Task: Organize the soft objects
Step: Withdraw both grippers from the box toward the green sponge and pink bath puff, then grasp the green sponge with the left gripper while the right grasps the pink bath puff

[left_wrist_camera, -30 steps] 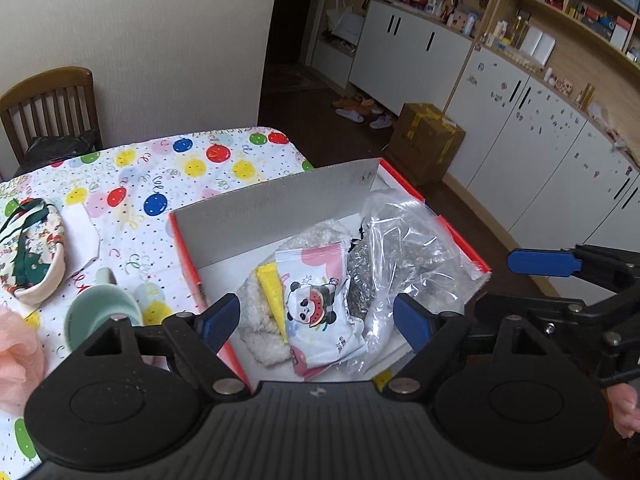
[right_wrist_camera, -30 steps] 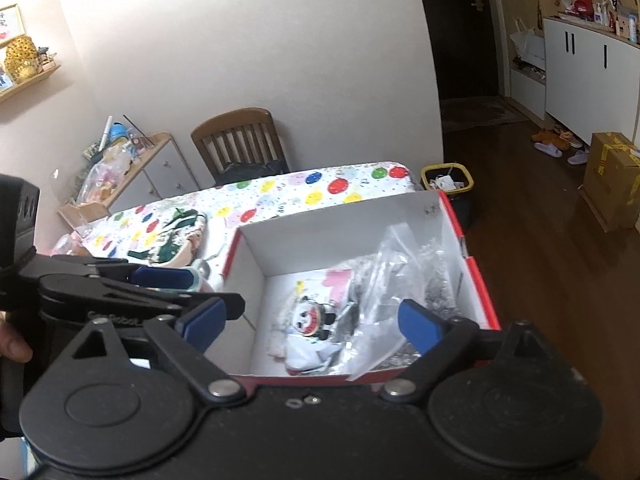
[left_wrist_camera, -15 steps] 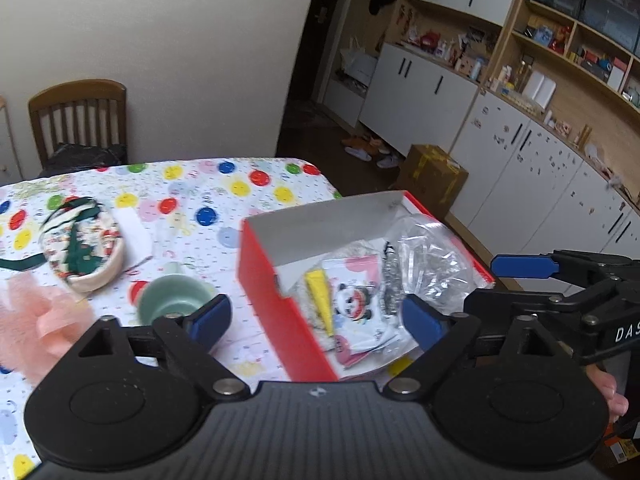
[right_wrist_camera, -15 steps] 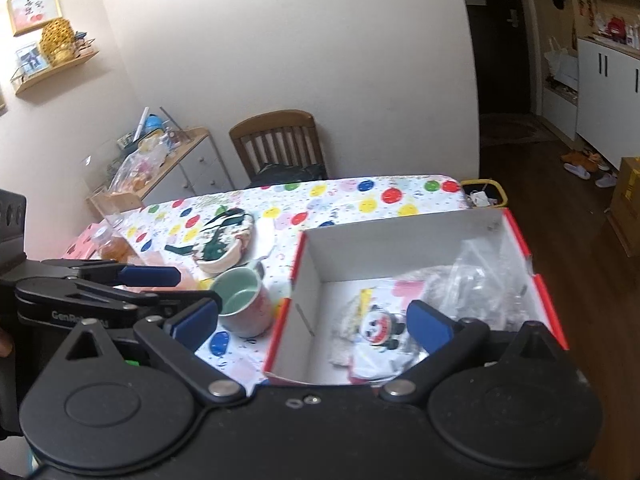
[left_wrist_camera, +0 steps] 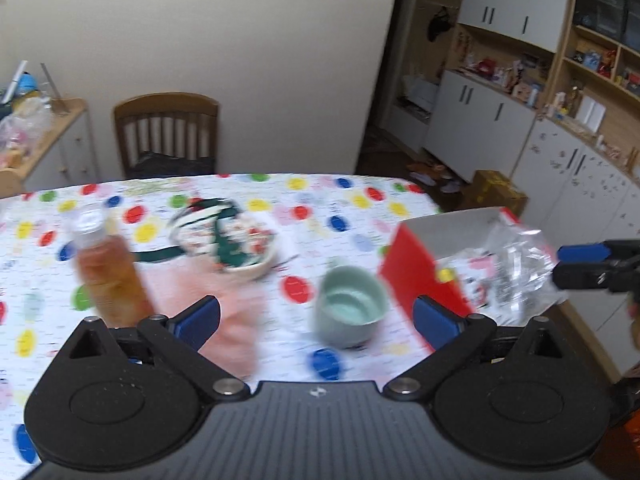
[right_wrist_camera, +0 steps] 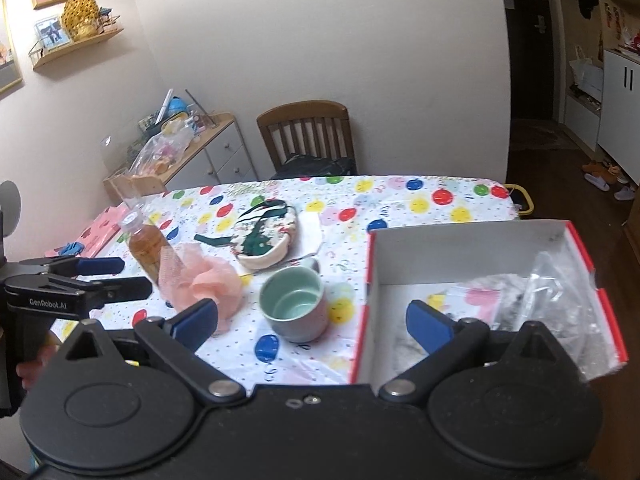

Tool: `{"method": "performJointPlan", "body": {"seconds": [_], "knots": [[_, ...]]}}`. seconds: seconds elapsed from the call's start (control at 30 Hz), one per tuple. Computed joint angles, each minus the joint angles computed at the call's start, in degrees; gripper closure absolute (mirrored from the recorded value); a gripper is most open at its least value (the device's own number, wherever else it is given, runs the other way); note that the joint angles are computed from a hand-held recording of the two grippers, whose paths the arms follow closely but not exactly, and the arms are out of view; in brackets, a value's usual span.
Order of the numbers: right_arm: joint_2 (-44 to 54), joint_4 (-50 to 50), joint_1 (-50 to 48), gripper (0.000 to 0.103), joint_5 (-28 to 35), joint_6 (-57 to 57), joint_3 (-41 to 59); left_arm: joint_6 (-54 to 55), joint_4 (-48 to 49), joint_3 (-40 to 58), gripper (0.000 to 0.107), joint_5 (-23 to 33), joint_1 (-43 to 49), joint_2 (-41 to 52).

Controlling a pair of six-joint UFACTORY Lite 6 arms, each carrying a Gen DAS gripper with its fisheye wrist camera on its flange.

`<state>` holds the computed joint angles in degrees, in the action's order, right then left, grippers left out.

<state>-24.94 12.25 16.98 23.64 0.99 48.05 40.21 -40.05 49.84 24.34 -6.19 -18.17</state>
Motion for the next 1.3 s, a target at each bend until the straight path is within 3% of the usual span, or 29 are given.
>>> {"method": "performJointPlan", "body": {"seconds": [0.2, 0.4, 0.67, 0.83, 1.3], "knots": [[8.00, -17.46, 10.38, 0.002, -2.08, 21.32, 5.09, 19.41, -13.19, -3.66, 0.004, 11.47, 15.51, -0.02], [19.69, -26.02, 17.88, 0.002, -2.58, 32.03, 13.66, 35.59, -18.62, -7.83, 0.004, 16.85, 22.41, 0.00], [37.18, -25.40, 22.96, 0.002, -1.71, 30.63, 29.18, 50.55, -20.51, -11.78, 0.004, 19.79, 25.73, 4.70], [48.17, -21.12, 24.58, 0.002, 0.13, 23.04, 39.28, 59.44, -21.30, -13.09, 0.004, 20.20, 26.41, 8.75], [74.89, -16.24, 25.22, 0.002, 13.06, 12.05, 71.72, 80.87, -27.57, -12.40, 0.004, 16.50, 23.26, 20.45]]}}
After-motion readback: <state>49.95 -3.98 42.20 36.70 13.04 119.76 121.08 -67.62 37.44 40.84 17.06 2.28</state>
